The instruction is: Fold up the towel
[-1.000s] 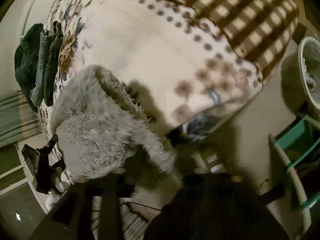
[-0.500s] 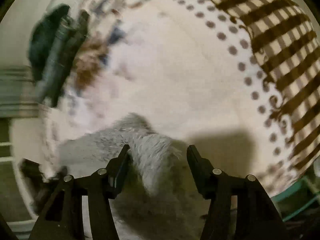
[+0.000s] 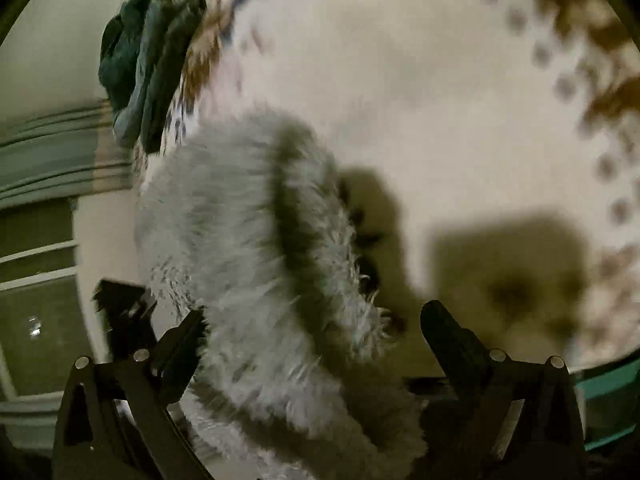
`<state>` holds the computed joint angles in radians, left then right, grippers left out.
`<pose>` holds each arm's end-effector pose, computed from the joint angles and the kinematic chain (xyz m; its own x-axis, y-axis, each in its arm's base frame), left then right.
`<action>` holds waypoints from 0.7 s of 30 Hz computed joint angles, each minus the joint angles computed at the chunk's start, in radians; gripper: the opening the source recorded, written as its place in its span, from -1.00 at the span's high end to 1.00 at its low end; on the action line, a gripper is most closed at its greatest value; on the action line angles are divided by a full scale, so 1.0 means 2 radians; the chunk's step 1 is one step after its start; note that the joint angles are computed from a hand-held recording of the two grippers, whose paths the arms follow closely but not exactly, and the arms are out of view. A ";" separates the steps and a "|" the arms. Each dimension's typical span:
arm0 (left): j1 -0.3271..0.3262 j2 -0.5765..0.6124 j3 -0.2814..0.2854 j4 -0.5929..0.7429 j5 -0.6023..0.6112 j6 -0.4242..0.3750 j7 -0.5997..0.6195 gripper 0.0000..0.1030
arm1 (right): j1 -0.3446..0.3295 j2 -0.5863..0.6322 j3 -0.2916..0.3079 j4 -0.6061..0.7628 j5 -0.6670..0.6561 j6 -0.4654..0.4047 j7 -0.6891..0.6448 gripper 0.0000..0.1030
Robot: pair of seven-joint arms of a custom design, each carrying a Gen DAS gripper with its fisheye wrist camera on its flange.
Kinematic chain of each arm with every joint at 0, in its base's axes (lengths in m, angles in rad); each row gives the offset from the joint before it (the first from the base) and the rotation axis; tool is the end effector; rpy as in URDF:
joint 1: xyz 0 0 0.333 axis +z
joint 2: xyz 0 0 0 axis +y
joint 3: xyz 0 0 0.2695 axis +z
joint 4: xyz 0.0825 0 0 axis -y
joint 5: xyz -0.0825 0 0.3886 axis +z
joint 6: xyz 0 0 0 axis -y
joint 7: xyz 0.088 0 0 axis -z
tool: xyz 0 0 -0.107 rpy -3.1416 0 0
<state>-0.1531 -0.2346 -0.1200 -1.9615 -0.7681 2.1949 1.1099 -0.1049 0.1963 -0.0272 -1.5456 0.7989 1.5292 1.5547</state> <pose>0.5150 -0.1753 0.5877 0.3370 -0.5955 0.7293 -0.8845 -0.4656 0.0285 0.6049 0.0008 0.5058 -0.1972 -0.6807 -0.7055 -0.9782 0.0891 0.1875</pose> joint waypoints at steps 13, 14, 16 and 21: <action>-0.004 -0.012 0.002 0.012 -0.004 0.011 0.006 -0.16 | 0.009 -0.027 0.002 -0.046 0.059 0.013 -0.025 -0.13; -0.003 -0.011 0.001 0.018 0.000 0.010 0.001 -0.16 | 0.010 -0.030 0.000 -0.044 0.058 0.013 -0.024 -0.09; -0.003 -0.013 0.001 0.024 0.002 0.009 -0.003 -0.16 | 0.012 -0.040 -0.003 -0.040 0.055 0.012 -0.023 -0.05; 0.000 -0.015 0.004 0.061 0.021 -0.010 -0.016 -0.16 | 0.011 -0.062 -0.016 -0.026 0.056 -0.005 -0.016 -0.02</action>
